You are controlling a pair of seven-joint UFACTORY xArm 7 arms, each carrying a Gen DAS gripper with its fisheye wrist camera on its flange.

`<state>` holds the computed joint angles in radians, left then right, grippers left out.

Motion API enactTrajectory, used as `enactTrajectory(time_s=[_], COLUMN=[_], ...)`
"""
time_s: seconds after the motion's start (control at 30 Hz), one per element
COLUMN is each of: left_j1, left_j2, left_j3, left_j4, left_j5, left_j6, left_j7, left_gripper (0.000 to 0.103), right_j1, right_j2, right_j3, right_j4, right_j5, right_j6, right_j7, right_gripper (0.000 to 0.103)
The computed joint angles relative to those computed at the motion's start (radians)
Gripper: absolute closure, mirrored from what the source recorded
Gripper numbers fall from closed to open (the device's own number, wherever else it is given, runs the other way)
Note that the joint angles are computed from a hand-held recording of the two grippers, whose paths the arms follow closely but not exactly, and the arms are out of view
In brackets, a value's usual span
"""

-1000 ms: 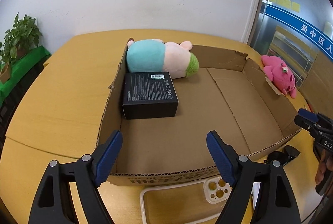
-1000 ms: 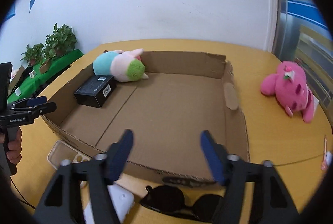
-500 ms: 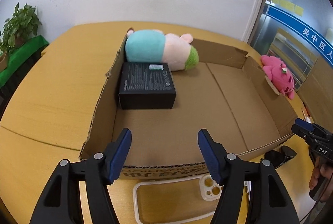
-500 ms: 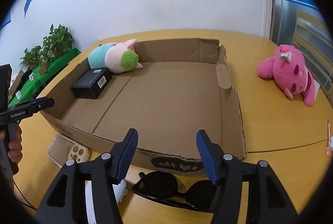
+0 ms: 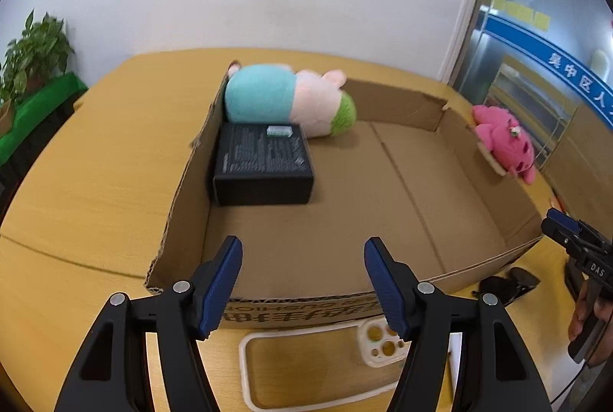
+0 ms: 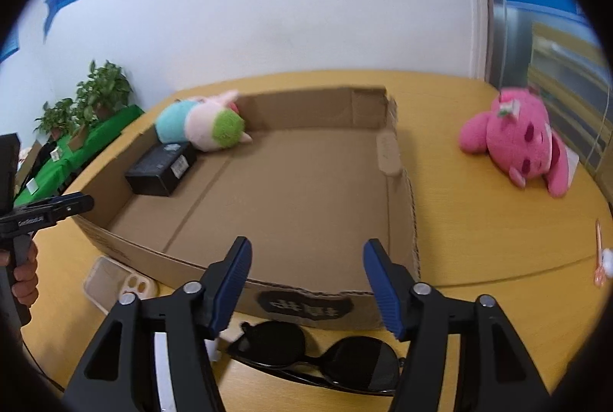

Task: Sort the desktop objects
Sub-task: 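Withdraw the left gripper from the box toward the white power bank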

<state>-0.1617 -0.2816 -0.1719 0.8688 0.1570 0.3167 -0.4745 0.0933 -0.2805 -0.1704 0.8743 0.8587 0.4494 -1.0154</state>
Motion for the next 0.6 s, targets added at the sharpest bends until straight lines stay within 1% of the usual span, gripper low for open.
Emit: enactTrajectory(time_s=[0.03, 0.07, 0.1, 0.13, 0.17, 0.23, 0.3, 0.37, 0.43, 0.47, 0.5, 0.53, 0.57, 0.6], left_j1=[0.014, 0.031, 0.054, 0.072, 0.082, 0.107, 0.109, 0.093, 0.041, 0.031, 0.019, 0.004, -0.026, -0.069], left_j2=[-0.013, -0.025, -0.037, -0.046, -0.05, -0.056, -0.055, -0.061, -0.071, -0.076, -0.081, -0.084, -0.082, -0.073], left_j3=[-0.02, -0.043, -0.073, -0.097, -0.111, -0.146, -0.156, -0.149, -0.107, -0.101, -0.097, -0.092, -0.075, -0.052], left_j4=[-0.003, -0.003, -0.001, 0.001, 0.007, 0.02, 0.035, 0.033, 0.011, 0.003, 0.0, 0.0, 0.003, 0.015], left_j5=[0.033, 0.069, 0.114, 0.151, 0.176, 0.232, 0.262, 0.269, 0.221, 0.207, 0.194, 0.18, 0.15, 0.103], left_j6=[-0.01, -0.016, -0.019, -0.019, -0.018, -0.007, 0.016, 0.022, -0.01, -0.02, -0.014, -0.006, 0.009, 0.046], left_j7=[-0.02, -0.044, -0.08, -0.111, -0.133, -0.189, -0.222, -0.24, -0.203, -0.196, -0.184, -0.163, -0.12, -0.063], left_gripper=[0.028, 0.024, 0.016, 0.012, 0.01, 0.008, 0.008, 0.008, 0.008, 0.009, 0.014, 0.041, 0.063, 0.095], right_j1=[0.018, 0.04, 0.062, 0.088, 0.103, 0.104, 0.101, 0.136, 0.149, 0.156, 0.162, 0.171, 0.173, 0.169], right_j2=[-0.036, -0.068, -0.092, -0.119, -0.137, -0.157, -0.168, -0.187, -0.196, -0.199, -0.206, -0.213, -0.215, -0.212], right_j3=[0.0, -0.004, -0.012, -0.023, -0.026, -0.002, 0.023, 0.004, -0.015, -0.023, -0.025, -0.028, -0.03, -0.03], right_j4=[-0.023, -0.042, -0.055, -0.066, -0.073, -0.086, -0.101, -0.116, -0.118, -0.121, -0.128, -0.138, -0.139, -0.136], right_j5=[0.038, 0.07, 0.095, 0.121, 0.125, 0.074, 0.003, -0.011, -0.043, -0.055, -0.064, -0.076, -0.102, -0.129], right_j6=[-0.03, -0.055, -0.07, -0.078, -0.082, -0.103, -0.132, -0.144, -0.106, -0.098, -0.107, -0.118, -0.103, -0.079], right_j7=[-0.044, -0.079, -0.107, -0.139, -0.148, -0.109, -0.061, -0.065, -0.025, -0.012, -0.004, -0.005, 0.002, 0.018], right_gripper=[0.022, 0.02, 0.02, 0.02, 0.019, 0.019, 0.019, 0.02, 0.022, 0.027, 0.035, 0.067, 0.099, 0.101])
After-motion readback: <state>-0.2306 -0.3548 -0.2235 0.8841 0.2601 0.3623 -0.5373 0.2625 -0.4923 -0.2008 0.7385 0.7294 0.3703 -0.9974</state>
